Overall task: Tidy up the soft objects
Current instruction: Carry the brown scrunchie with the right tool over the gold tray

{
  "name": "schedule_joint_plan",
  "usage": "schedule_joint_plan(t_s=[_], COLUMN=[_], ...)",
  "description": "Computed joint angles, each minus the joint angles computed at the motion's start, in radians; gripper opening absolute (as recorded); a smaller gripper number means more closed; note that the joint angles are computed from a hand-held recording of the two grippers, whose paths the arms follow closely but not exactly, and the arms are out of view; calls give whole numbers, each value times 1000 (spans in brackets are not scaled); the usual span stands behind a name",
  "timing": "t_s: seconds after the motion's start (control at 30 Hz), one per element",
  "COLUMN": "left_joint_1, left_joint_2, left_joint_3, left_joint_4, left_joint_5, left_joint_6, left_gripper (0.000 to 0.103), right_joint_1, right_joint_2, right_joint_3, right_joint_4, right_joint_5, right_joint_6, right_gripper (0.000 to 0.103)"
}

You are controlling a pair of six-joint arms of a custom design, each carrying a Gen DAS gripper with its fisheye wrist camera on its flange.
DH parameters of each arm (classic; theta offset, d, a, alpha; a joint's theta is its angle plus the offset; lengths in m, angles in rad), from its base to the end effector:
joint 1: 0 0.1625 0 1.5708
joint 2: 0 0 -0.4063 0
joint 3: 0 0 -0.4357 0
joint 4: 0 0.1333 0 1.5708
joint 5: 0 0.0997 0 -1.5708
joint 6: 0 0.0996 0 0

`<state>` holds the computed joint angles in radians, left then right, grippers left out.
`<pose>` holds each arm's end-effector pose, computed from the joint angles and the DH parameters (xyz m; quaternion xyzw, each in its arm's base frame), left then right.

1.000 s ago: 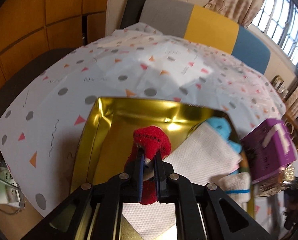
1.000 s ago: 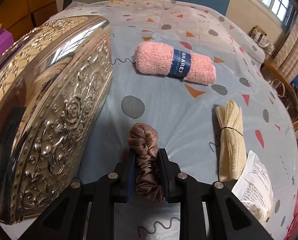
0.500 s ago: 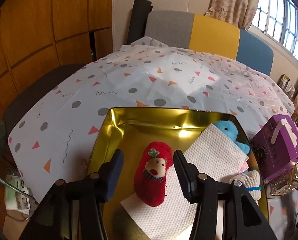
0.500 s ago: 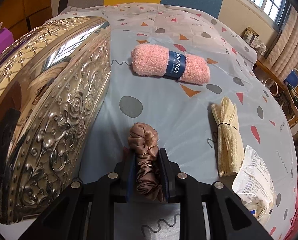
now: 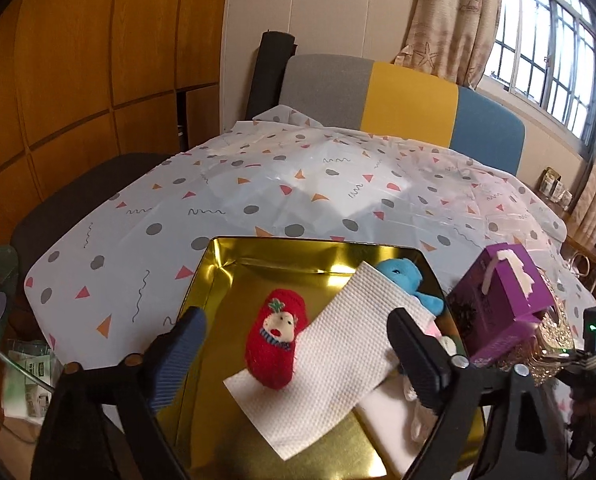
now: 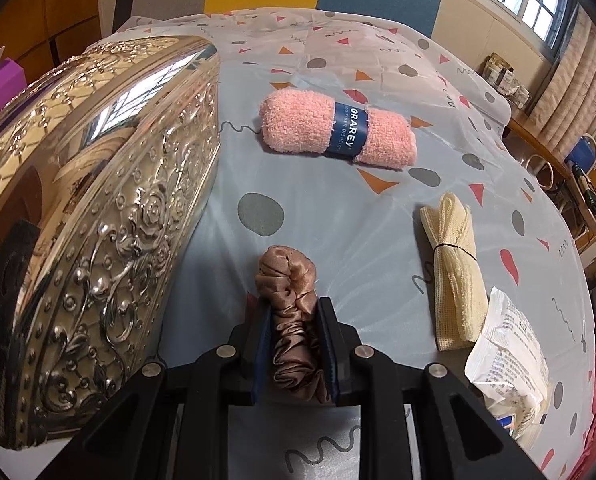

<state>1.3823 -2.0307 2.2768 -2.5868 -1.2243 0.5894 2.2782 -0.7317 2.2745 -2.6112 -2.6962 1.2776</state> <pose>0.0931 -0.4036 0.4226 0.2863 0.8693 -0.3307 0.2302 0.2807 -0.2615 -0.0872 -0.1032 -0.8235 0.3178 0.4585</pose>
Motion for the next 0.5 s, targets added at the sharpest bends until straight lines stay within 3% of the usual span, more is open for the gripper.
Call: schedule_joint_plan(t_s=[0.1, 0.5], left_joint_1=[-17, -15], left_joint_2=[-28, -75], left_joint_3=[22, 59], left_joint_4=[11, 67], left_joint_5=[24, 33], left_joint_6=[3, 16], left_gripper=[102, 103], right_joint_1=[0, 0], right_joint_2=[-8, -62], right_joint_3=[10, 102], right_joint_4=[-25, -283], right_joint_5=[5, 8], right_joint_6=[15, 37], right_gripper=[21, 13])
